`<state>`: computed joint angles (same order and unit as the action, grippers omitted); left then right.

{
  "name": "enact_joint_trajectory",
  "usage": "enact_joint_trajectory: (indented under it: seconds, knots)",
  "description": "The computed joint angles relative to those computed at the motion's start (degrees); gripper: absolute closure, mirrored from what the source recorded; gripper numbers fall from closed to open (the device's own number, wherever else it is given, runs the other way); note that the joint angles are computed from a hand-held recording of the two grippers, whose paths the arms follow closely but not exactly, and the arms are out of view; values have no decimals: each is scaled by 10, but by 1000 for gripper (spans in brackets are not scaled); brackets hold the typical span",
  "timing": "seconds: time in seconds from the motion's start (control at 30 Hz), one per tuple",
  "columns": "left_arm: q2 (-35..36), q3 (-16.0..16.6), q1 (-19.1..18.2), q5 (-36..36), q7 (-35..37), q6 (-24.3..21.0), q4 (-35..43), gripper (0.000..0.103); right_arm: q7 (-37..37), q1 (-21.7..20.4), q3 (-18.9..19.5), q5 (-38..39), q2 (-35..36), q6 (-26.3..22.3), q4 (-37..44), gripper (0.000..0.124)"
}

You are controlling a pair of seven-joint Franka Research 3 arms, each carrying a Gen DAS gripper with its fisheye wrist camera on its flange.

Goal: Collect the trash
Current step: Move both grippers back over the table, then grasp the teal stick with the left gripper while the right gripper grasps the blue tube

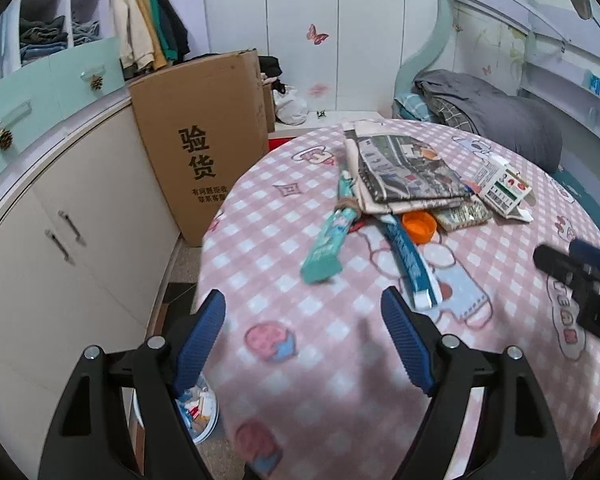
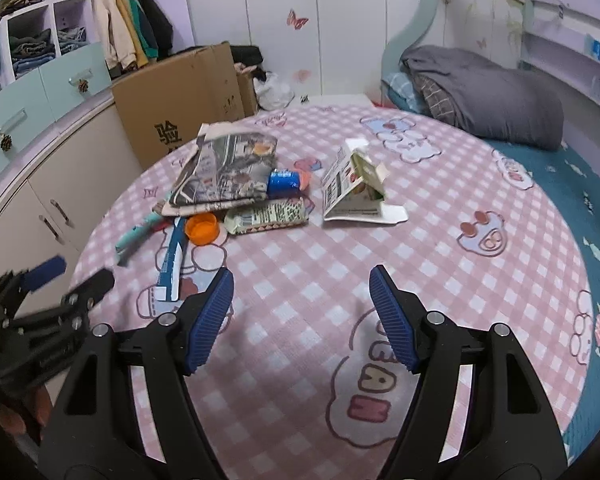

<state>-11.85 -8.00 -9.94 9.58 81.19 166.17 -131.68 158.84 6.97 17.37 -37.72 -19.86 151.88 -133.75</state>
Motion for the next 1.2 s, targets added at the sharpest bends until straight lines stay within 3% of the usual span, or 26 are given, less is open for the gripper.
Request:
enact_joint_trajectory:
  seconds: [0.1,0.13,0.27,0.33,0.43,0.5,0.63,0.73,0.77,0.87,0.9,1.2]
  knots:
    - [30,-6,6,13,-4,1,30,30,-23,10,-9,15,24,13,15,54]
    - [40,-7,7,15,-1,-7,42,39,-30,13,-11,19,31,17,21,54]
    - [72,2,-9,-52,78,-25,76,57,-57,32,-22,36,71,22,55,54]
    - [84,1,-12,-89,131,-37,87,83,-86,49,-35,61,95,27,73,54]
    - [75,-3,-5,-105,147,-10,70,93,-115,71,-48,87,124,19,101,55]
    - [61,5,-11,-153,184,-2,55,94,-126,86,-53,89,147,4,128,57]
    - [32,13,-8,-148,180,24,19,94,-141,116,-70,85,183,-23,171,64]
    - [11,41,-32,-192,219,32,-3,95,-140,139,-81,66,207,-59,205,71]
    - [6,45,-35,-197,224,33,-7,95,-139,145,-85,61,210,-65,210,75]
    - [-11,53,-37,-197,222,49,-27,95,-140,161,-94,43,216,-82,220,105]
    - [-18,62,-45,-207,228,53,-34,95,-141,164,-95,45,214,-79,218,108]
    - [-68,84,-58,-180,196,81,-83,95,-65,171,-79,-25,158,-73,163,111]
